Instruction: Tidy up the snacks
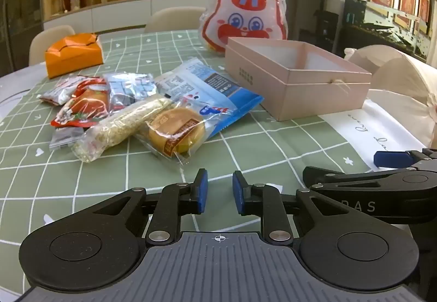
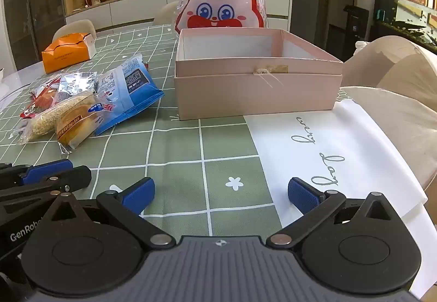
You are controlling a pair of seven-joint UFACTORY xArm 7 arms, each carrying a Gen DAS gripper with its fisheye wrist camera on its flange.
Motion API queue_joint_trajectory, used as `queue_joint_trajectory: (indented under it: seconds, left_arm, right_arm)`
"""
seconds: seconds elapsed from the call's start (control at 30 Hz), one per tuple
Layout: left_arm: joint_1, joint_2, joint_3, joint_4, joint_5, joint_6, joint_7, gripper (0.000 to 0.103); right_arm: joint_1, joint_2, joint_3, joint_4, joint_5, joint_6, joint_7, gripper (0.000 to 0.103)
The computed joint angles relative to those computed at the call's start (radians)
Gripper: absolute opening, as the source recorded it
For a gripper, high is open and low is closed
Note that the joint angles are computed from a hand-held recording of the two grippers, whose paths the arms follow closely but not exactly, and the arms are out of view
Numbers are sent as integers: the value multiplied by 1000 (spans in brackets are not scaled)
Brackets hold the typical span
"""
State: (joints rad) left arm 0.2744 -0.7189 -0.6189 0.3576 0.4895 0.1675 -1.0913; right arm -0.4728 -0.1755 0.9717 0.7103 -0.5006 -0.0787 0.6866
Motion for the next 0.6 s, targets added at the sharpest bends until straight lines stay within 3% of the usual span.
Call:
queue_joint_trajectory:
  seconds: [0.6]
  left_arm:
    - [16, 11, 7, -2, 9, -19, 7, 24]
  right_arm:
    - [-16, -9, 12, 2, -18, 8, 30, 103]
